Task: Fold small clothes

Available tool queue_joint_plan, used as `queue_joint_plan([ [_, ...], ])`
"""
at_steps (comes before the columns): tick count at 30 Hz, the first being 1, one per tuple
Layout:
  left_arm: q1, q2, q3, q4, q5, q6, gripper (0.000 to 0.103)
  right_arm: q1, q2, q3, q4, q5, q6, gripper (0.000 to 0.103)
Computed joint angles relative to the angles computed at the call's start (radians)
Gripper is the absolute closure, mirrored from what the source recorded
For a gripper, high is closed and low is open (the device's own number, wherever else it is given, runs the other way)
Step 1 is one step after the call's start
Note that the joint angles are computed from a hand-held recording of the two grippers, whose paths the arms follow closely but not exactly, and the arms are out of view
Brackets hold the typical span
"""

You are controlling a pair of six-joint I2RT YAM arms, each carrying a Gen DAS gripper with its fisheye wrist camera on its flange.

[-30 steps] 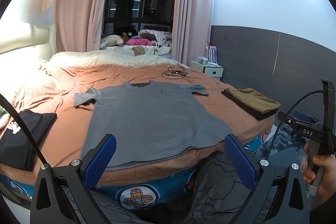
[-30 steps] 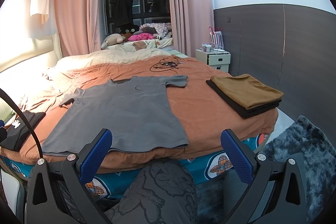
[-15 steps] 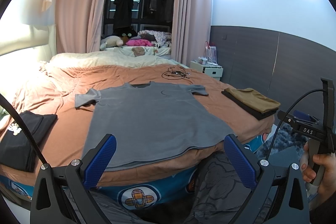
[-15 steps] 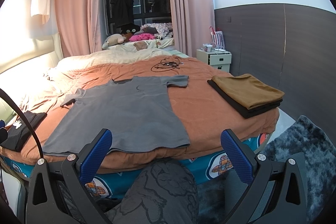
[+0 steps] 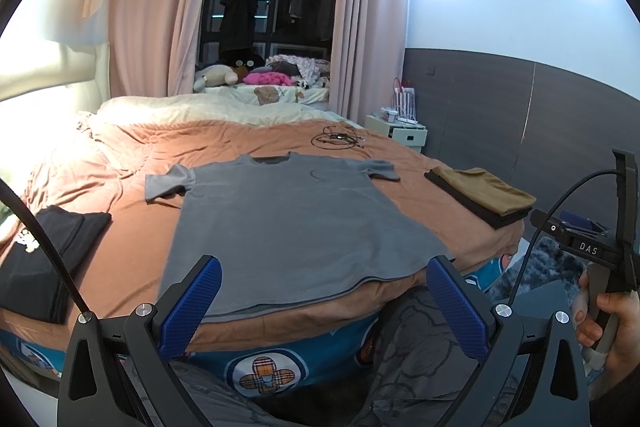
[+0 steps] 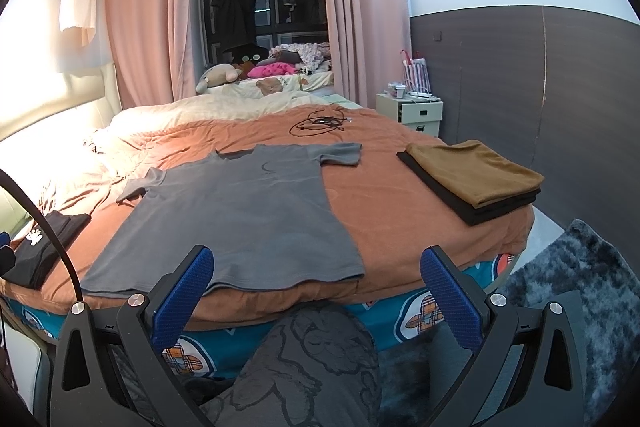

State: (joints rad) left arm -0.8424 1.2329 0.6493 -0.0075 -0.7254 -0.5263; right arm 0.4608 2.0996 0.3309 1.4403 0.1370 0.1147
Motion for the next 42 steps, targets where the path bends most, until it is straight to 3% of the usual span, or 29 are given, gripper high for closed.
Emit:
queue_joint_plan([
  [8, 0.071, -0.010, -0.040, 0.045, 0.060, 0.016, 0.000, 0.006, -0.021, 0.083, -0.121, -0.014, -0.005, 0.000],
  [19, 0.387, 0.115, -0.018, 0.181, 0.327, 0.106, 0.000, -0.010, -0.031, 0.361, -0.450, -0.085, -0.011, 0.000],
  [29, 0.626, 0.337, 0.150, 0.181, 0.491, 0.185, 0.005, -0.039, 0.097, 0.737, -0.735, -0.180, -0.037, 0.000],
  [33, 0.721, 0.437, 0.244, 0.150, 0.547, 0.199, 0.013, -0.049, 0.161, 0.887, -0.839, -0.227, -0.052, 0.000],
  [42, 0.874, 0.600, 0.470, 0.050, 0.618, 0.219, 0.020, -0.079, 0.331, 1.290, -1.134, -0.340, -0.109, 0.000],
])
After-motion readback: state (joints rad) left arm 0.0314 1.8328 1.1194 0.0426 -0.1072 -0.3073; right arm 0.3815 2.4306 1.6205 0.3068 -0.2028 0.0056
